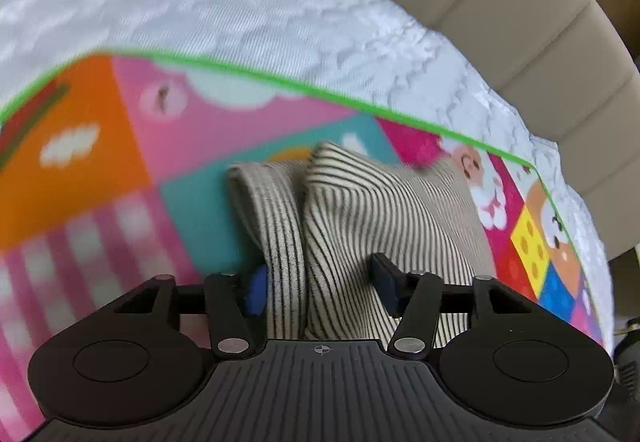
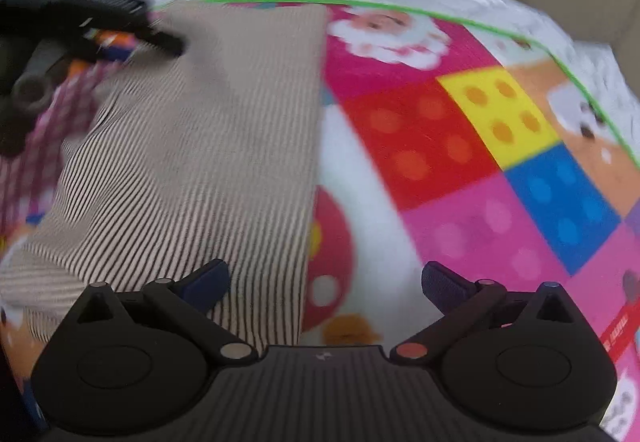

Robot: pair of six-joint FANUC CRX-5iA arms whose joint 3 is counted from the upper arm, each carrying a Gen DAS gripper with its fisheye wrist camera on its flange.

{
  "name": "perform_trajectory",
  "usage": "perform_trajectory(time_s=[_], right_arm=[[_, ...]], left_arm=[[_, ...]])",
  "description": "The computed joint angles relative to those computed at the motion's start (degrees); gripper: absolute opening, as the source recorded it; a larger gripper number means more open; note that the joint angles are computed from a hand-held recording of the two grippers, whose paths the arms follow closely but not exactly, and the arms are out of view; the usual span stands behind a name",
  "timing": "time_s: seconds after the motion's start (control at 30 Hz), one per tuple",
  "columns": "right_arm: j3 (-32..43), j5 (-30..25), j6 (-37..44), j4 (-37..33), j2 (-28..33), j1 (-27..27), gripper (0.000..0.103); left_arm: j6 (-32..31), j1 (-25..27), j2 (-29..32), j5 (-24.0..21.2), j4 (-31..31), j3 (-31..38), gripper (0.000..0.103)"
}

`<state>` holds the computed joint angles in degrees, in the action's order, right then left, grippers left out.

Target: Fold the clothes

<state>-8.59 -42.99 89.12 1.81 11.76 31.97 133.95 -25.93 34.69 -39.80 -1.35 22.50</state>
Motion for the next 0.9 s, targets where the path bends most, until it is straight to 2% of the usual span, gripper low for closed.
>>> perform_trajectory(time_s=[0.1,0.17,0.27,0.33,0.43,0.6,0.63,0.73,0.83,0.9], right_arm=[[-0.58,-1.11,-3.72,3.11,0.54,2.0,0.103],[1.82,-4.03,-5.08,1.12,1.97,1.36,0.103],[5.1,-7.54,-6.25,-4.19,3.35,-0.85,0.103],[3.9,-7.17,-7.95,-3.54,2.33,-0.37,0.103],[3.79,-9.87,-9.79,-4.46,1.5,0.49,0.103],[-0.12,-10.66,-11.42,-0.57,-1.81,4.97,0.103],[-1.08,-9.99,-12.67,1.19,-2.6,5.76,0.103],[-4.99,-5.65,-15.48,5.37,-6.34,8.07,0.103],[-6.77,-3.4,-13.5,2.27,-9.79,8.96,0.103],[-6.77,-4.43,-13.48,1.14,-9.44,9.7,0.103]], left_arm=[[0.52,-1.45,0.45,-5.08,-5.85,3.69,0.069],[1.23,-2.29,-0.8,-6.64,-6.94,2.98,0.07],[-0.42,-3.37,-3.86,-7.96,-4.92,-0.41,0.078],[-2.74,-4.71,-6.87,-5.51,-2.31,-4.9,0.088],[-7.12,-7.23,-9.86,-3.88,0.24,-9.29,0.093],[-10.32,-14.42,-6.54,-17.74,-13.25,-0.6,0.094],[-11.08,-14.85,-6.18,-19.01,-13.66,-0.18,0.094],[-10.87,-14.23,-6.76,-18.36,-11.64,-2.62,0.096],[-10.33,-12.67,-8.23,-15.87,-8.44,-5.77,0.096],[-10.2,-12.79,-8.61,-15.42,-8.48,-6.25,0.097]])
